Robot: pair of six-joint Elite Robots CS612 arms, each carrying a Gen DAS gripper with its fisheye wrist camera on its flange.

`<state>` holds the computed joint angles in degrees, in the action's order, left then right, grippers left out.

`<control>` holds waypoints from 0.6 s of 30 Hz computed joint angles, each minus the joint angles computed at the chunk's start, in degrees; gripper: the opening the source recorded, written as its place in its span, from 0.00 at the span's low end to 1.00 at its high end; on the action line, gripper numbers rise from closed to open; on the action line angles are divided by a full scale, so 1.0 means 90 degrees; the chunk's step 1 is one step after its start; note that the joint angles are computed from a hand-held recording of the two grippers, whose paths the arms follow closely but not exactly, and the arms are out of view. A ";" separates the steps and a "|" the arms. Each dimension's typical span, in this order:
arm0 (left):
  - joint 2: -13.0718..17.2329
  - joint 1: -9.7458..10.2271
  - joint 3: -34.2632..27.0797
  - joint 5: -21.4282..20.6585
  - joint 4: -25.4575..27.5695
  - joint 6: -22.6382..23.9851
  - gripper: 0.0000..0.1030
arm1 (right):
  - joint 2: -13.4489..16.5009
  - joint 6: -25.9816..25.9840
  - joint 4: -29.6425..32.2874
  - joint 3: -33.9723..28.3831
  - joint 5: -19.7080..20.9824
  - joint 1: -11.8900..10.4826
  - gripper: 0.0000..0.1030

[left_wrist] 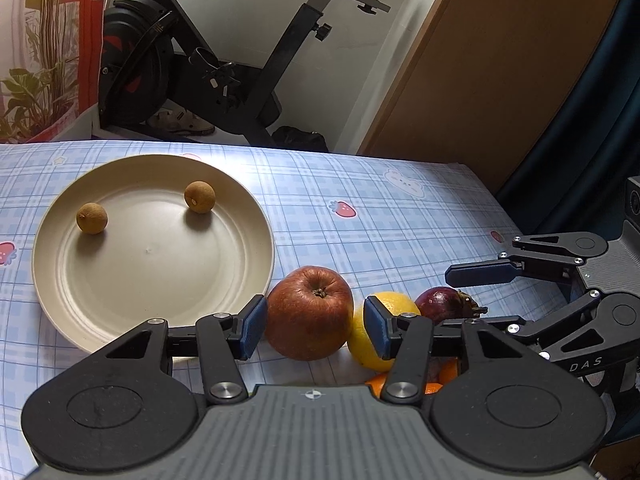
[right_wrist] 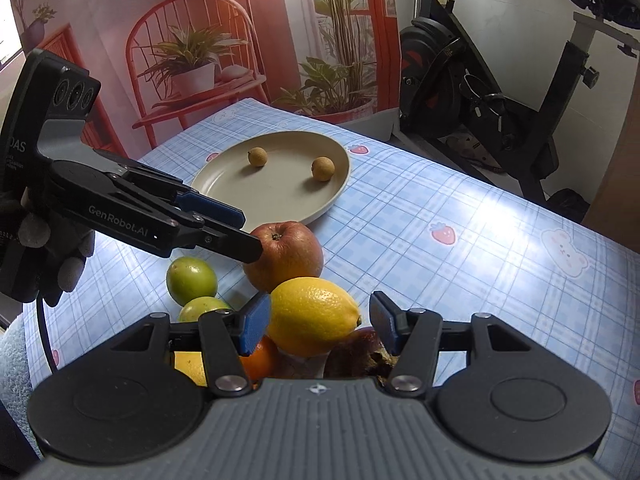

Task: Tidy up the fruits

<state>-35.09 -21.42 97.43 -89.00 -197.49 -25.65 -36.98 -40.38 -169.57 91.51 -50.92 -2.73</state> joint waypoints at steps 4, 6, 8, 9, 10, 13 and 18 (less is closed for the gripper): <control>-0.0046 -0.0078 0.0054 0.0387 -0.0029 -0.0182 0.54 | -0.0042 0.0404 -0.0333 0.0136 -0.0032 -0.0113 0.57; -0.0067 -0.0102 0.0072 0.0480 -0.0015 -0.0219 0.54 | -0.0065 0.0685 -0.0532 0.0218 -0.0050 -0.0163 0.57; -0.0104 -0.0137 0.0121 0.0595 -0.0012 -0.0206 0.54 | -0.0103 0.0948 -0.0740 0.0318 -0.0145 -0.0190 0.57; -0.0127 -0.0155 0.0155 0.0644 -0.0013 -0.0194 0.54 | -0.0124 0.1026 -0.0815 0.0367 -0.0172 -0.0197 0.57; -0.0143 -0.0166 0.0178 0.0676 -0.0008 -0.0180 0.54 | -0.0144 0.1084 -0.0879 0.0413 -0.0207 -0.0197 0.57; -0.0214 -0.0215 0.0278 0.0785 0.0061 -0.0162 0.54 | -0.0207 0.1282 -0.1030 0.0575 -0.0396 -0.0189 0.57; -0.0318 -0.0277 0.0479 0.0937 0.0025 -0.0139 0.54 | -0.0305 0.1557 -0.1195 0.0821 -0.0552 -0.0160 0.57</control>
